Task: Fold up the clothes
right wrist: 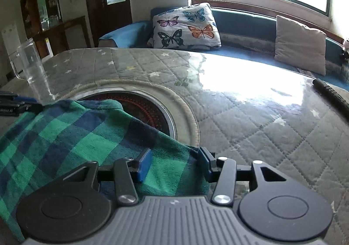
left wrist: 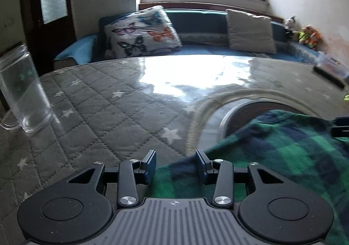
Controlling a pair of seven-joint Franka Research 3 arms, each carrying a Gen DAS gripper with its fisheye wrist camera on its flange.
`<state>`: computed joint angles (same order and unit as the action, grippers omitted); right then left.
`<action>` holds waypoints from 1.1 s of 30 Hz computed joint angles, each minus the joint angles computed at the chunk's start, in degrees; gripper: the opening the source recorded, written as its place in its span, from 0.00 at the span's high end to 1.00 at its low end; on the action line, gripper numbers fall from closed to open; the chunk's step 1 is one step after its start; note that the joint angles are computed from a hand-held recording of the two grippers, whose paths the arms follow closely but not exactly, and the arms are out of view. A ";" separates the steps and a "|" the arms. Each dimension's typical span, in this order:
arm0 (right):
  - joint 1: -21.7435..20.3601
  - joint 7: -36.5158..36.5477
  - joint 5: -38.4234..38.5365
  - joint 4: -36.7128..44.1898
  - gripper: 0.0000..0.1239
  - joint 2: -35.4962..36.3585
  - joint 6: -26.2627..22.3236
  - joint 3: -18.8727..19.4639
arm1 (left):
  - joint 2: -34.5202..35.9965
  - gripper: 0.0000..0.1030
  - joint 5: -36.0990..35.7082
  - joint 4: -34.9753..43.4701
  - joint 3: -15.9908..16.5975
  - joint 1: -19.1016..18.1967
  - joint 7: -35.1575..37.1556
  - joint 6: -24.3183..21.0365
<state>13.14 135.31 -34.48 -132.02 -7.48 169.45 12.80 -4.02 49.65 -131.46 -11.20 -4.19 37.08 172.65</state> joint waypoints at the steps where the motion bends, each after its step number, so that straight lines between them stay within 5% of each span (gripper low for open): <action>1: -0.21 0.48 -0.74 0.08 0.62 -0.12 -0.18 0.21 | 0.22 0.57 0.84 0.33 -0.13 0.22 -1.25 -0.66; 8: -0.28 1.12 -4.02 -0.64 0.61 -2.67 0.27 1.61 | -4.68 0.52 -5.73 -4.59 0.50 0.78 0.91 1.66; 17: 6.49 -15.63 9.72 -3.63 0.56 -5.51 3.62 3.66 | -18.19 0.31 -14.71 -17.42 -0.40 -0.04 7.38 2.72; 23: 5.13 -19.65 7.05 -2.15 0.51 -4.51 3.62 10.07 | -28.08 0.29 -20.98 -26.25 0.66 -2.25 11.06 2.63; 33: 13.44 -26.37 9.41 3.52 0.50 2.14 3.53 7.43 | -39.49 0.32 -27.78 -36.59 3.88 -9.55 20.96 2.17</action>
